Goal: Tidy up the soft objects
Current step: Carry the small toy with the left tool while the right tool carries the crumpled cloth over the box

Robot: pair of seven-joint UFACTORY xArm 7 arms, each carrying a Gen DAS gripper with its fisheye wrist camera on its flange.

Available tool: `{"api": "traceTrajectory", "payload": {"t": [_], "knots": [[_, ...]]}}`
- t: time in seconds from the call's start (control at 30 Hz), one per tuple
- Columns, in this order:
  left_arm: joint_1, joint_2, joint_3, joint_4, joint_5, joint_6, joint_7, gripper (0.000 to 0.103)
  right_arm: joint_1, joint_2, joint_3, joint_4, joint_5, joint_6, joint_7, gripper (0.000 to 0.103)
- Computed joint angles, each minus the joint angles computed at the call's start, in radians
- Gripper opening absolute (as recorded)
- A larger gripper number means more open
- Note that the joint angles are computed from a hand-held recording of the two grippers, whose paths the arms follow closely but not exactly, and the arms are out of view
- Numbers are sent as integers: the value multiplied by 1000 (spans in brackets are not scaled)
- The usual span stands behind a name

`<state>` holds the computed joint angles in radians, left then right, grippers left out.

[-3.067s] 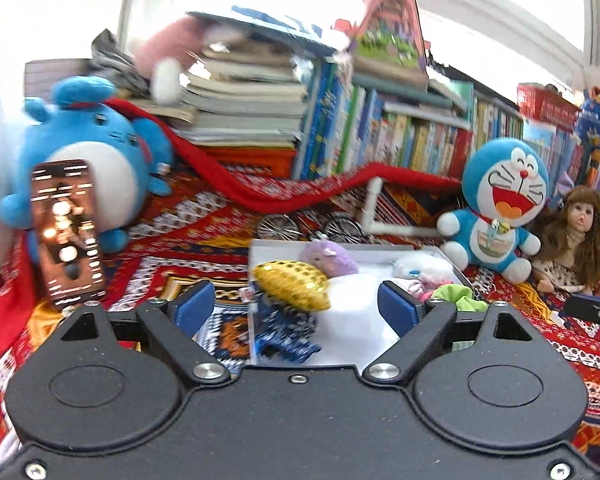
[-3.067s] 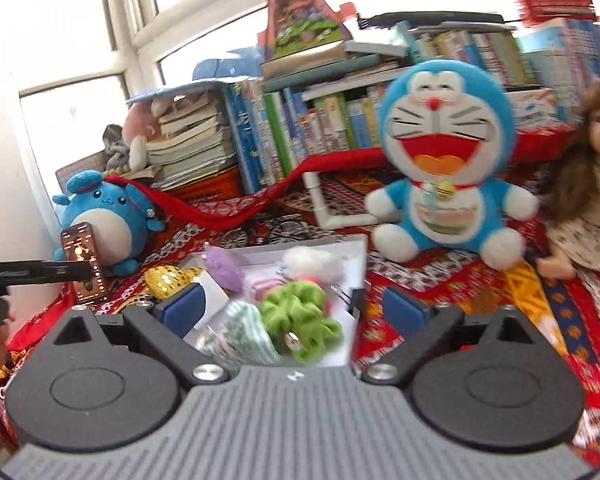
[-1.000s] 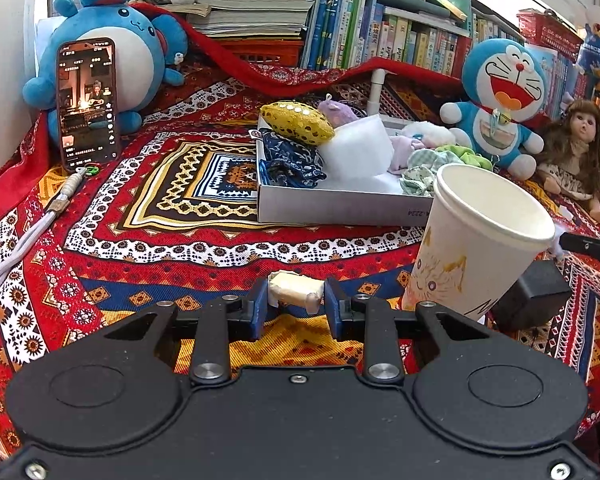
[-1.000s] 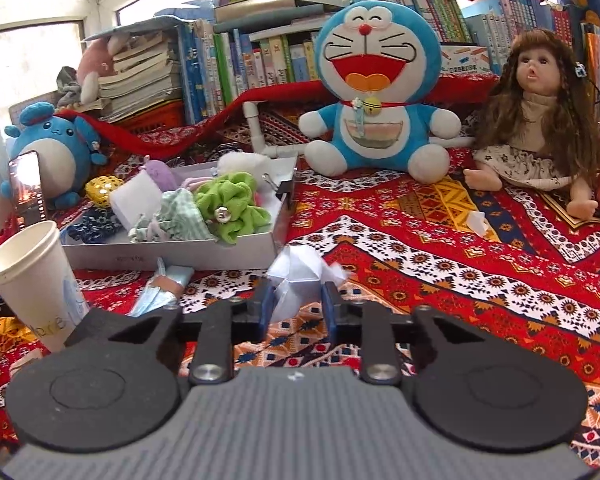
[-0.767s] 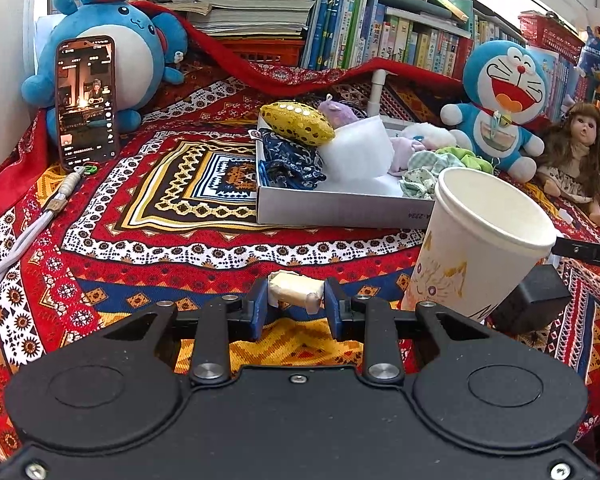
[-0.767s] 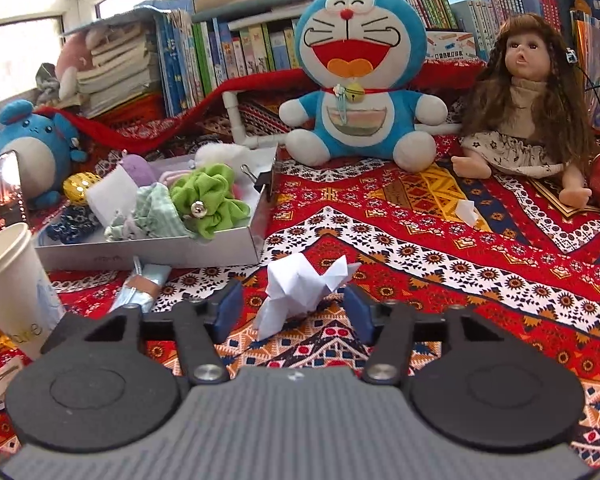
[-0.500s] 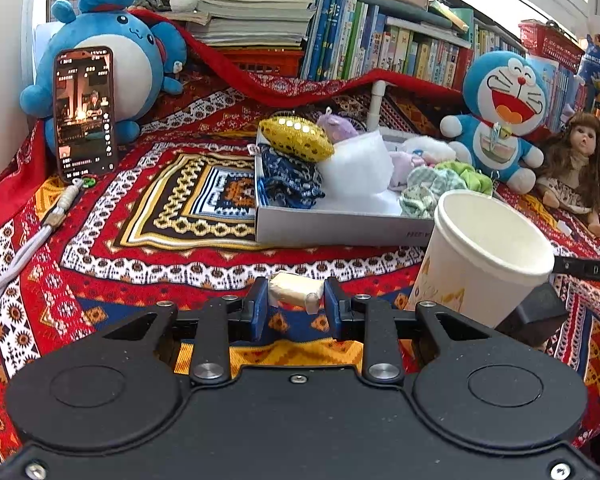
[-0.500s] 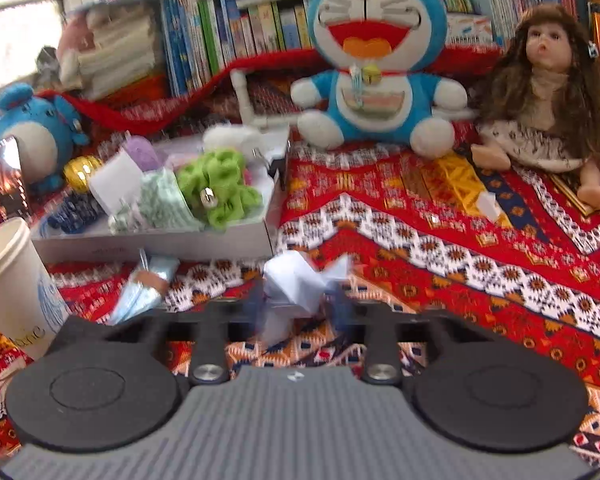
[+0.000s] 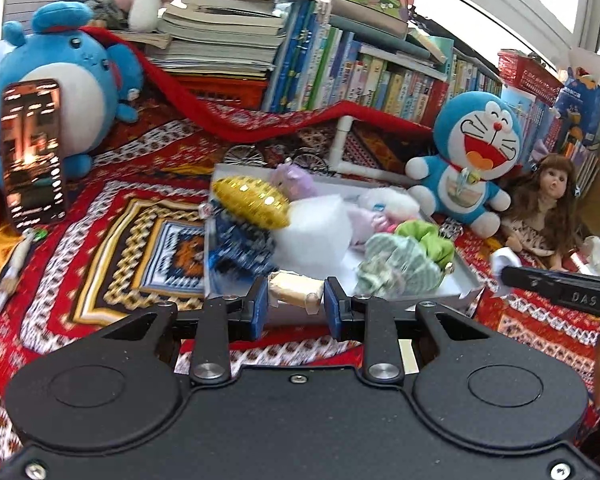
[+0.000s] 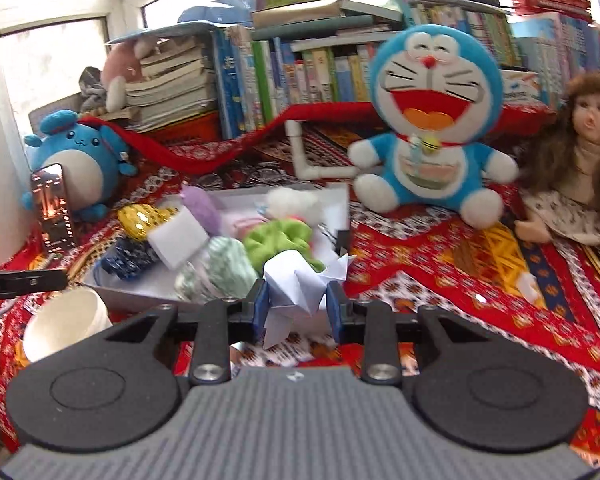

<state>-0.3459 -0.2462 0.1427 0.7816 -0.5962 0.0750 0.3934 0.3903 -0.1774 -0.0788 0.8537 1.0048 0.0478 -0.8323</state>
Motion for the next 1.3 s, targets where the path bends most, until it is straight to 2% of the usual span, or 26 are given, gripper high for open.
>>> {"api": "traceTrajectory", "payload": {"t": [0.1,0.23,0.47,0.63,0.83,1.13,1.3], "knots": [[23,57,-10,82,13,70,-10,28,-40,37,34,42,-86,43,90,36],[91,143,-56,196,32,185,-43,28,-104,92,76,105,-199,125,241,36],[194,274,-141,326,167,254,-176,28,-183,183,139,197,-344,206,431,36],[240,347,-185,393,239,283,-256,28,-209,233,168,238,-446,214,537,36],[261,384,-213,417,284,279,-281,28,-230,259,199,260,-446,219,546,36],[255,403,-216,417,373,258,-341,28,-240,289,221,288,-436,211,539,36],[258,416,-219,429,388,262,-353,28,-246,304,228,302,-438,213,545,36]]}}
